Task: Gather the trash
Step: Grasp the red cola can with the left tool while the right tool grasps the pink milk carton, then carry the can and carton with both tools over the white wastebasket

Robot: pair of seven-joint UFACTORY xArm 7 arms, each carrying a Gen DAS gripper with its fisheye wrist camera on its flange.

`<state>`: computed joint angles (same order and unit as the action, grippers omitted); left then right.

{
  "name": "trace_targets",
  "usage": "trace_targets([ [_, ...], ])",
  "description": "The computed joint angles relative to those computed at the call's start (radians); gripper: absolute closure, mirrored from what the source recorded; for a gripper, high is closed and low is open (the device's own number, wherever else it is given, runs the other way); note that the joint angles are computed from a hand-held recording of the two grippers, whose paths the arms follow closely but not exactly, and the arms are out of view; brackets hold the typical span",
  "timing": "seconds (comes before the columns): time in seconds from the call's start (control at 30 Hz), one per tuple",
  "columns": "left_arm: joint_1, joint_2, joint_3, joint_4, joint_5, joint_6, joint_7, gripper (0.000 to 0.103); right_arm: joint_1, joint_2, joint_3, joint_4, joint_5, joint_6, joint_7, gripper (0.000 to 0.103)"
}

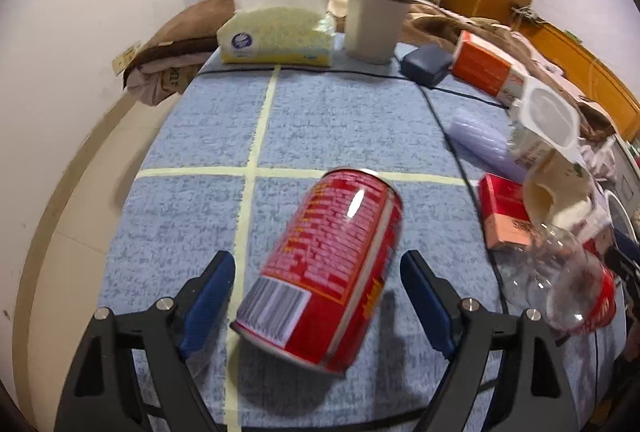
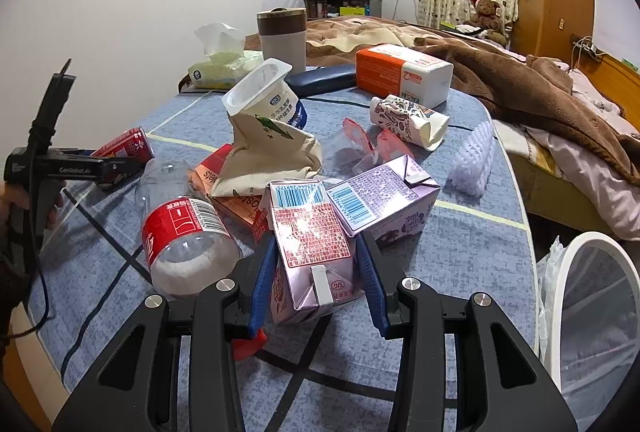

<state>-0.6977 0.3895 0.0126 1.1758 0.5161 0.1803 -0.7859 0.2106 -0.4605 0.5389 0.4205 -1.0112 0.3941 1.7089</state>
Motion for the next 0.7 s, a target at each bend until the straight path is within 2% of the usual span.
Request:
trace_targets([
  [0.07,-0.015,0.001,0.017,-0.001,0.014,-0.020,-0.020,0.035,-0.001,-0.001,-0.004,-0.002,-0.004,-0.007,0.001,0.061],
  [0.13,-0.023,-0.001,0.022,-0.002,0.019,-0.020,-0.027,0.038,-0.003,-0.006,-0.008,-0.008,-0.006,-0.017,0.003,0.061],
  [0.3,-0.058,-0.012,0.054,-0.007,0.070,-0.005,-0.104,0.043,-0.011,-0.025,0.002,-0.021,0.000,-0.027,0.015,0.062],
  [0.4,-0.088,-0.025,0.080,-0.018,0.133,-0.001,-0.187,0.043,-0.013,-0.043,0.014,-0.030,0.010,-0.024,0.016,0.062],
  [0.57,-0.136,-0.069,0.124,-0.051,0.302,-0.018,-0.391,0.046,0.003,-0.100,0.017,-0.056,0.059,-0.015,-0.013,0.062],
  [0.7,-0.146,-0.100,0.113,-0.058,0.411,0.008,-0.491,0.048,0.012,-0.172,0.029,-0.087,0.123,-0.012,-0.041,0.062],
])
